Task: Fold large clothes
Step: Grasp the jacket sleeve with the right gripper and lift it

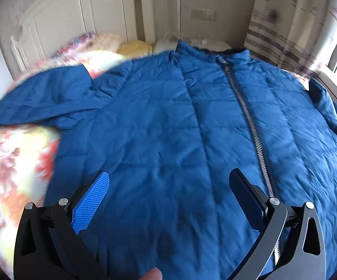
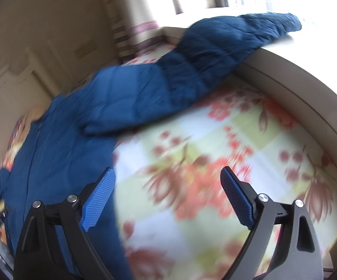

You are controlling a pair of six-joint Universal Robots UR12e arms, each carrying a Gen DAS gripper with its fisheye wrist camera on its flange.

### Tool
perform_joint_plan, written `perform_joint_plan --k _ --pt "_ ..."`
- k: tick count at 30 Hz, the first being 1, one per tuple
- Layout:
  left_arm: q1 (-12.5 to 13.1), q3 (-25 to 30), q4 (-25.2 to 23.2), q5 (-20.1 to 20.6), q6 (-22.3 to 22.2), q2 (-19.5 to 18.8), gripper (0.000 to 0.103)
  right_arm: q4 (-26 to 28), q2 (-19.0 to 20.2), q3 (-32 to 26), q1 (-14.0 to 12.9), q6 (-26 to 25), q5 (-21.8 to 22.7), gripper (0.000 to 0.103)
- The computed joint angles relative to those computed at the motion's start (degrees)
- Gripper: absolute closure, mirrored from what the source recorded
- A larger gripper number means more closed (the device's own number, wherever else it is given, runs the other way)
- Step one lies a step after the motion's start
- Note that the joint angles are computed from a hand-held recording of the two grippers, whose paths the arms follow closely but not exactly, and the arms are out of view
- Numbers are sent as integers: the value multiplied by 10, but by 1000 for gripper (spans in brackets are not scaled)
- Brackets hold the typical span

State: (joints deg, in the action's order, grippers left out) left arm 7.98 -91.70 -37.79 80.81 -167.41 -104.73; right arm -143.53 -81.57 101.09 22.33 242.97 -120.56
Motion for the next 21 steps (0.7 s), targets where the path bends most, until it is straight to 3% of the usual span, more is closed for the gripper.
perform_joint_plan --k 2,4,8,10,15,16,17,19,21 --pt "7 19 -32 -24 -6 -17 4 -13 -3 5 -15 9 -3 12" --pt "9 25 -26 -31 -5 -27 4 -19 -4 6 -34 17 -6 12" --pt "-2 23 -14 3 17 -30 4 -22 5 -3 -63 18 -5 12" --pt "0 22 -9 -2 15 -30 4 -16 10 -11 -76 16 -3 13" --pt "2 21 -11 -11 21 -29 4 10 21 -26 -94 27 -1 25" --pt "2 21 -11 -10 23 -29 4 -1 23 -26 -97 21 3 39" --pt "2 21 -11 -9 23 -29 4 -18 24 -23 -95 15 6 62" --pt "2 19 -11 -10 23 -27 4 -61 29 -20 -85 5 -19 88" --pt "2 19 -10 -10 22 -28 4 -97 40 -34 -67 -35 -65 95"
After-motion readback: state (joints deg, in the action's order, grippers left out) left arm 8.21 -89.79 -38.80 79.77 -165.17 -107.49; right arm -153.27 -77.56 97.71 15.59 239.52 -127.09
